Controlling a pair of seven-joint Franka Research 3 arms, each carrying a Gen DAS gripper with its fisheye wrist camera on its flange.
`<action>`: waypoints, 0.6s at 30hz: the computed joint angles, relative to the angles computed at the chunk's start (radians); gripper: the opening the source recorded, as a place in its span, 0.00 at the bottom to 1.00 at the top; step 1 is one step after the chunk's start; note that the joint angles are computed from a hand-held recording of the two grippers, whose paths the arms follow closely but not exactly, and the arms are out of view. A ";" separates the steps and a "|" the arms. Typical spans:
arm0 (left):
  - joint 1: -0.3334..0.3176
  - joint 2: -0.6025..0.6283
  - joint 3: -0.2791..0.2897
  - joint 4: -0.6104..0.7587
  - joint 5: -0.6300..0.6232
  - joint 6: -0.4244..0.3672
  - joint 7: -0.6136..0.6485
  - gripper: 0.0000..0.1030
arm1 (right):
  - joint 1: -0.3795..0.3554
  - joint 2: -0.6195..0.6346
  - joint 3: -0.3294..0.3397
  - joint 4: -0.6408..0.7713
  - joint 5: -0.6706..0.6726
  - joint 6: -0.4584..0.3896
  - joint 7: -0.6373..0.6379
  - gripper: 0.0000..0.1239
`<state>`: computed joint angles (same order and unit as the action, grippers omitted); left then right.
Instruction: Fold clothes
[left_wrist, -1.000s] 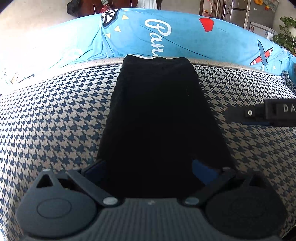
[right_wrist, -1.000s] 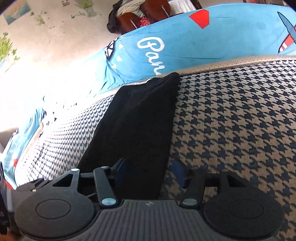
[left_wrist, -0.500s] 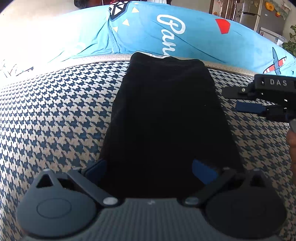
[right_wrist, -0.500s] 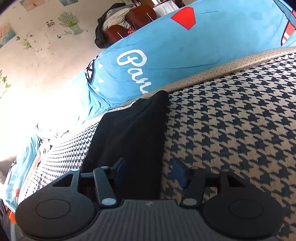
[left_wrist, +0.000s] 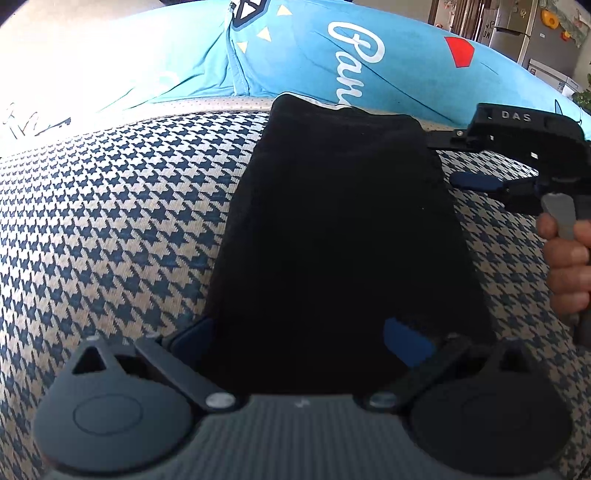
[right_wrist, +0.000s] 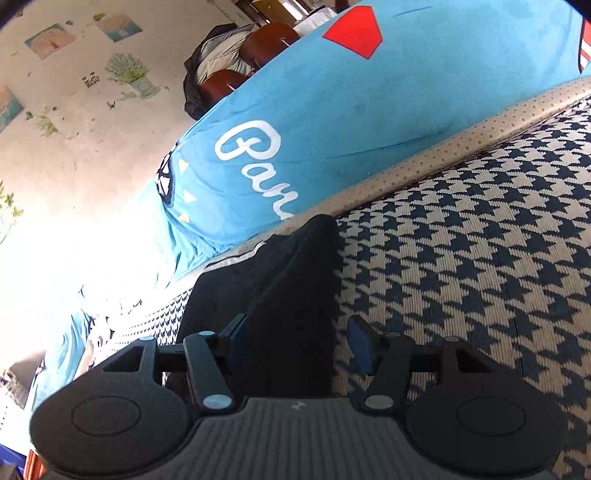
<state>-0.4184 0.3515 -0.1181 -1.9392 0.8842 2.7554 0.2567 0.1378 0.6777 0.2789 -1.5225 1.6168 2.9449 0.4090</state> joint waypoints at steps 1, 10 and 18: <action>0.001 0.001 -0.001 0.001 -0.002 0.000 0.001 1.00 | 0.004 0.012 -0.005 0.015 -0.013 0.001 0.013 0.47; -0.005 0.008 0.000 0.008 -0.006 -0.015 0.011 1.00 | -0.018 0.102 0.027 0.124 -0.171 -0.025 0.109 0.47; -0.005 0.008 -0.001 0.008 0.006 -0.023 0.020 1.00 | -0.028 0.186 0.084 0.219 -0.327 -0.007 0.137 0.41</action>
<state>-0.4230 0.3598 -0.1188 -1.9309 0.8903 2.7327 0.2770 0.1103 0.8636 0.3633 -1.3031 1.2902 2.9376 0.5455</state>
